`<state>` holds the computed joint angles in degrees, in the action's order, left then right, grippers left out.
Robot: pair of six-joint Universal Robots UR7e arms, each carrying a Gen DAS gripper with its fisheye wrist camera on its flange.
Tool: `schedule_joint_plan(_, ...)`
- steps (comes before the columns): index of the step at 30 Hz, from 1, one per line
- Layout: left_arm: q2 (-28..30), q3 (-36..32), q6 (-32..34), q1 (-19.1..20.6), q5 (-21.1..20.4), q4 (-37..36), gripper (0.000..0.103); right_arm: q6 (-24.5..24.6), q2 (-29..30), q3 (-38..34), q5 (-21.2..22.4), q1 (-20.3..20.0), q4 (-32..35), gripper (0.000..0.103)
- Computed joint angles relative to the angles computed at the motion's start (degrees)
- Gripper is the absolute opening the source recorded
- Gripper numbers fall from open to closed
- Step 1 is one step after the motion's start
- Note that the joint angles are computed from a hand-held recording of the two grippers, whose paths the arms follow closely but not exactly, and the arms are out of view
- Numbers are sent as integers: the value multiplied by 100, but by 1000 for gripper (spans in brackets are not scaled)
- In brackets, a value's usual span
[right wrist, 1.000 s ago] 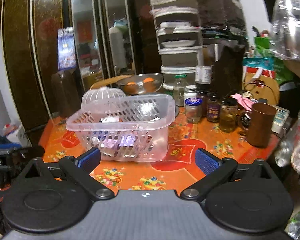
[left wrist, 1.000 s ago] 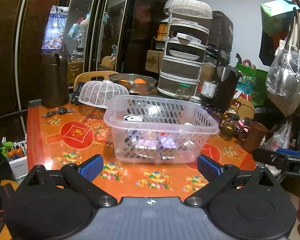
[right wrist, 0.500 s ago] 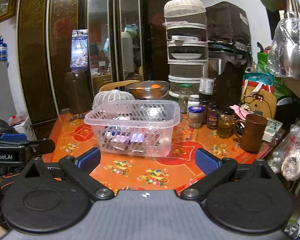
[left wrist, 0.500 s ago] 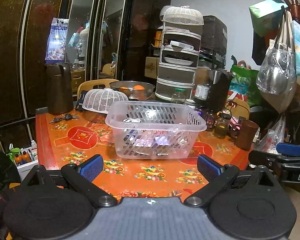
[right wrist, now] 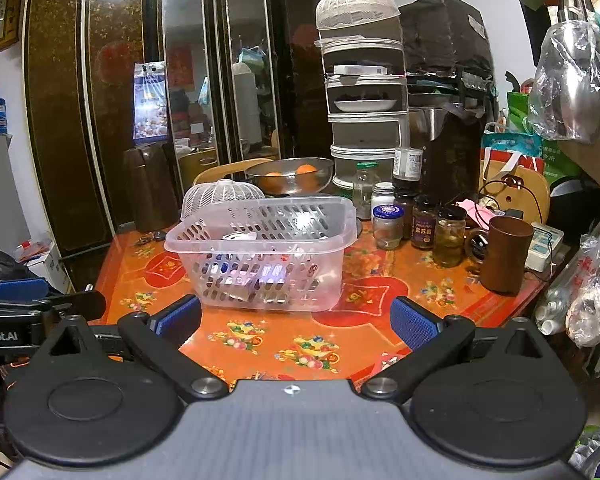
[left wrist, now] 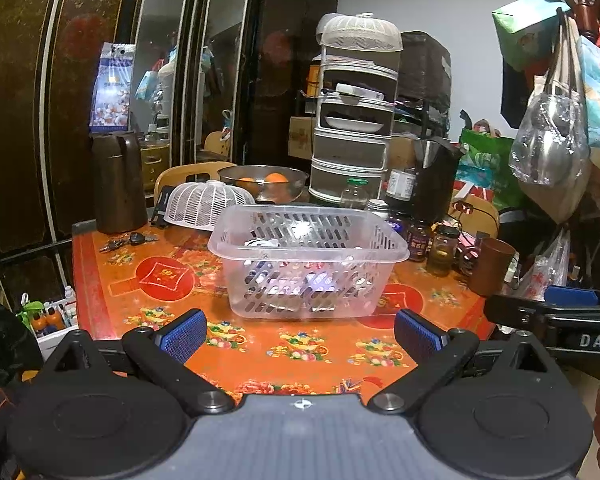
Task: Organize objects
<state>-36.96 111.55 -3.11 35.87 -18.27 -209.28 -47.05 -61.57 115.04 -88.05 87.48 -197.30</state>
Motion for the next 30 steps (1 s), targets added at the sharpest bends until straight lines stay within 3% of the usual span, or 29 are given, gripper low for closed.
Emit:
schedule_joint_plan(16, 26, -7, -57, -13, 32, -42, 101, 47, -61, 9, 34, -67, 8, 103)
schedule_joint_plan(24, 121, -35, 293, -11, -60, -559, 101, -23, -92, 58, 86, -63, 5, 103)
schedule_joint_plan(30, 102, -36, 199, 16, -74, -396, 101, -7, -74, 23, 56, -59, 14, 103)
